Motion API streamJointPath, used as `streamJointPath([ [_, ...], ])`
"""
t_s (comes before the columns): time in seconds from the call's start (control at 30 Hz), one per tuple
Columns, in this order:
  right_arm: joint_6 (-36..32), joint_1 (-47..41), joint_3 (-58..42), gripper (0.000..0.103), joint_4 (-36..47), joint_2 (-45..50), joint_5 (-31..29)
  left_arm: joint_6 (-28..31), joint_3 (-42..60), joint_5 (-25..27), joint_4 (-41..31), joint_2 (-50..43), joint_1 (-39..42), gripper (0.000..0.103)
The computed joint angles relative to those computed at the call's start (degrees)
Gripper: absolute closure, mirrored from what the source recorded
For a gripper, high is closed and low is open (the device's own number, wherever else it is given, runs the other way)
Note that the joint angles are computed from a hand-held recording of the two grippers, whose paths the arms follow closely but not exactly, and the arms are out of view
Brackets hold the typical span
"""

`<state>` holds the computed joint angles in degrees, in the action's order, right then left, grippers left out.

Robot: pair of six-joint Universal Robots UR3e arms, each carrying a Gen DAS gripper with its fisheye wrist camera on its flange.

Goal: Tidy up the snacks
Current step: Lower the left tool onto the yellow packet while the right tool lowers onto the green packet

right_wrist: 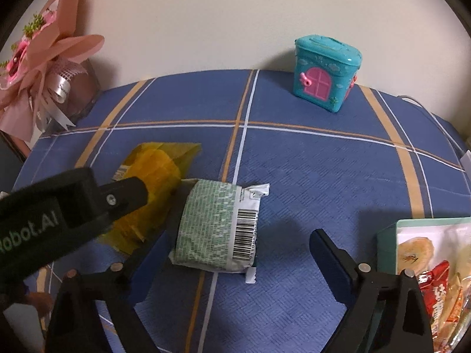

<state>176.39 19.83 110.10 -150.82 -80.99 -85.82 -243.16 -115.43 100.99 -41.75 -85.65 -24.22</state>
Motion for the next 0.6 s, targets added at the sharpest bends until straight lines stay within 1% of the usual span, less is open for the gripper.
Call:
streamJointPath([
  [0.1,0.00,-0.09,0.14,0.009,-0.16,0.22,-0.06,0.12,-0.15,-0.48,0.15,-0.24,0.08,0.024],
  [0.17,0.17,-0.06,0.12,0.013,-0.37,0.41,-0.32,0.03,-0.28,-0.55,0.21,-0.22,0.00,0.027],
  [0.27,0.32,-0.13,-0.02,0.014,-0.50,0.69,-0.18,0.46,-0.07,-0.77,0.39,-0.62,-0.03,0.032],
  [0.6,0.18,0.32,0.16,0.016,-1.47,1.03,0.23,-0.55,0.87,0.24,-0.40,-1.63,-0.63,0.033],
])
